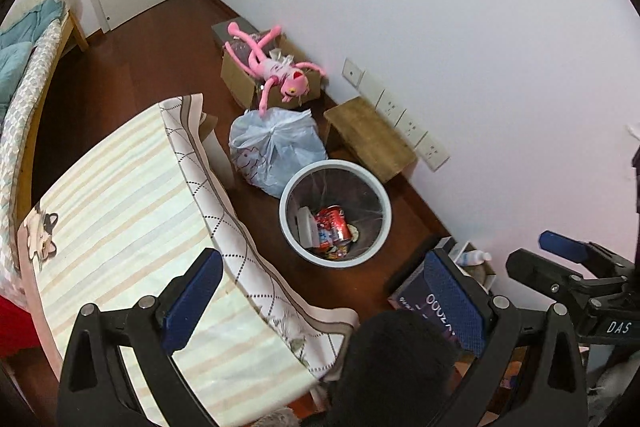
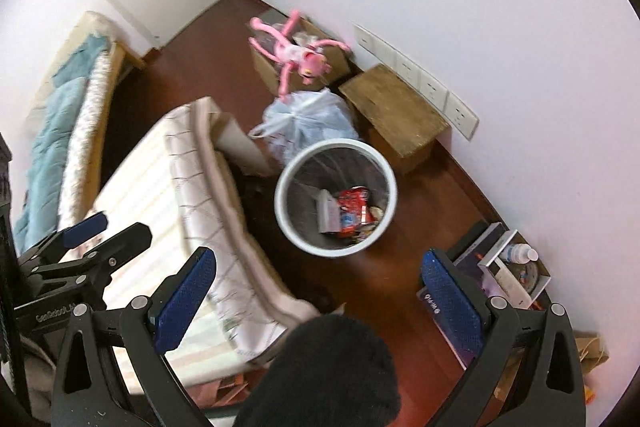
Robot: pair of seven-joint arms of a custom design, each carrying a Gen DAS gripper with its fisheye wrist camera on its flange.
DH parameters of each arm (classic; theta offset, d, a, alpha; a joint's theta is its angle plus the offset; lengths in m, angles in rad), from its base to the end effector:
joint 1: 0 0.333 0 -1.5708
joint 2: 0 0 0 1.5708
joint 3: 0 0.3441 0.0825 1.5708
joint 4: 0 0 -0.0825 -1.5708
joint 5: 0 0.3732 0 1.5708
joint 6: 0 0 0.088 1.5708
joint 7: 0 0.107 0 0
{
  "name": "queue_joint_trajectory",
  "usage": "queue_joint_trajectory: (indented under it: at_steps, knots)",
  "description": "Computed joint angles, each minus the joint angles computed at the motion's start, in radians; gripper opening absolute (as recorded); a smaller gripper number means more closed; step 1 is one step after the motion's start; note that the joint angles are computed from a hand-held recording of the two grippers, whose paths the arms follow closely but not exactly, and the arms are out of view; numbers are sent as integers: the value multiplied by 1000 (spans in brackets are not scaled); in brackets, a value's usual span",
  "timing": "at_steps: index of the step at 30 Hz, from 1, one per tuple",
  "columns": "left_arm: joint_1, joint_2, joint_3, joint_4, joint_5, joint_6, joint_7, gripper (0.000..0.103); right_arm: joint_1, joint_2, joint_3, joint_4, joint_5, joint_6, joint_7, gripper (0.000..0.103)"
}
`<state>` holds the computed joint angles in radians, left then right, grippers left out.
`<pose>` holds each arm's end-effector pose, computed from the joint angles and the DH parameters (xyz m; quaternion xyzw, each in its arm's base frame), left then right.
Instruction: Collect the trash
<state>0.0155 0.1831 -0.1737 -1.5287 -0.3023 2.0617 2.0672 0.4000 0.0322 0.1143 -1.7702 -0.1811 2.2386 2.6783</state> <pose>0.6350 -0.1063 0.6197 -0.4748 0.8483 -0.2290 0.0496 0.5261 0.2900 0.6097 -0.4909 0.8403 -0.0741 0.2176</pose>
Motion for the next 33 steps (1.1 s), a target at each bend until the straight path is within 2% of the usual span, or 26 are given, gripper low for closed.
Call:
queue_joint_trajectory:
  at_steps: [10, 33]
  knots:
    - [43, -76, 34, 6, -104, -85, 69, 103, 22, -46, 31, 46, 73, 4, -59, 103]
    - [54, -137, 73, -19, -162, -113, 109, 103, 58, -18, 44, 183, 55, -96, -109, 103]
